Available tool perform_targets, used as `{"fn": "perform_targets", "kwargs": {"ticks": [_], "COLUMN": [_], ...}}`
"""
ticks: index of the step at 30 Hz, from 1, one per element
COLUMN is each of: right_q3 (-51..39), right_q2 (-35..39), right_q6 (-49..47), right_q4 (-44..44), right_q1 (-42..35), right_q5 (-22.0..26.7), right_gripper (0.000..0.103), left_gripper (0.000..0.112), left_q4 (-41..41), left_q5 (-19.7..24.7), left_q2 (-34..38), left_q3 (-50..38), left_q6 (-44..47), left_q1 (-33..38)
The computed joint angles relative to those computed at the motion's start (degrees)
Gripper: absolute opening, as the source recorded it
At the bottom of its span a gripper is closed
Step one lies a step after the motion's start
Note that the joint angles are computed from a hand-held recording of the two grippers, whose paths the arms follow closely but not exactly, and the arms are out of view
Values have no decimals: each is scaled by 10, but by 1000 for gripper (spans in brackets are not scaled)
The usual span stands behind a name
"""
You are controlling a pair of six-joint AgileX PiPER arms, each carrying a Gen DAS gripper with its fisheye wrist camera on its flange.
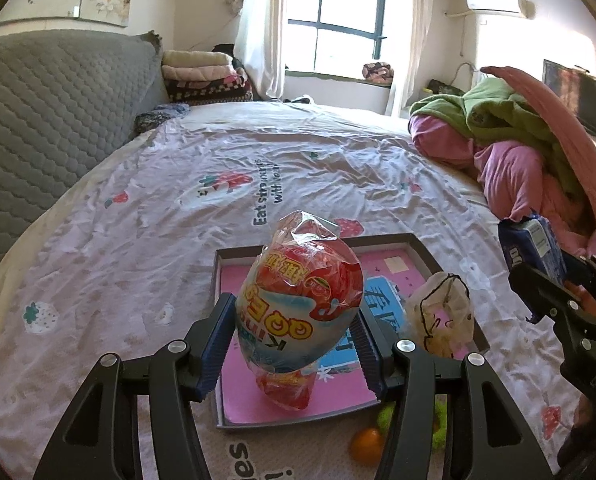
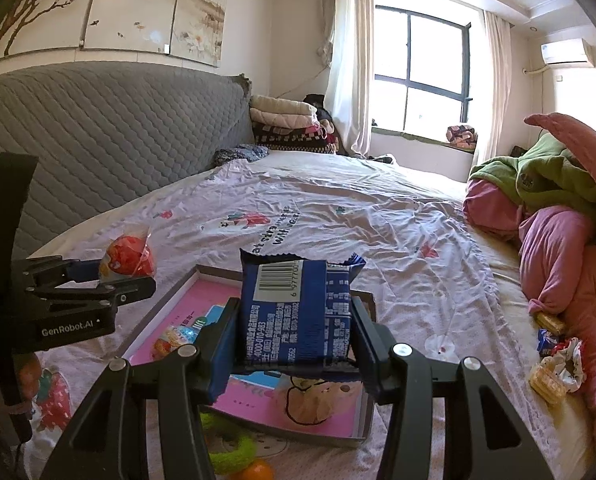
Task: Organize objects
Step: 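Lower the Kinder egg into the tray while the right tool lowers the snack packet beside the lace bag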
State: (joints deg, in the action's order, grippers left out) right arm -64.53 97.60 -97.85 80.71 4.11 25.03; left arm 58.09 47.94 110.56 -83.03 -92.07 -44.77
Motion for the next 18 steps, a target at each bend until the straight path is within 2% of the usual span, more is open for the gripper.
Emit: {"fn": "perform_targets", "kwargs": {"ticks": [18], "right_q3": [4], "right_q2": [48], "right_q6": [-64], "right_q4": [45], "right_q1": [3], "right_q5": [-17], "right_gripper": [52], "left_gripper": [58], "left_q4": [-20], "left_q5": [-38], "left_q2": [68], "left_q3": [-37], "left_q6": [21], "left_q1": [-2]}}
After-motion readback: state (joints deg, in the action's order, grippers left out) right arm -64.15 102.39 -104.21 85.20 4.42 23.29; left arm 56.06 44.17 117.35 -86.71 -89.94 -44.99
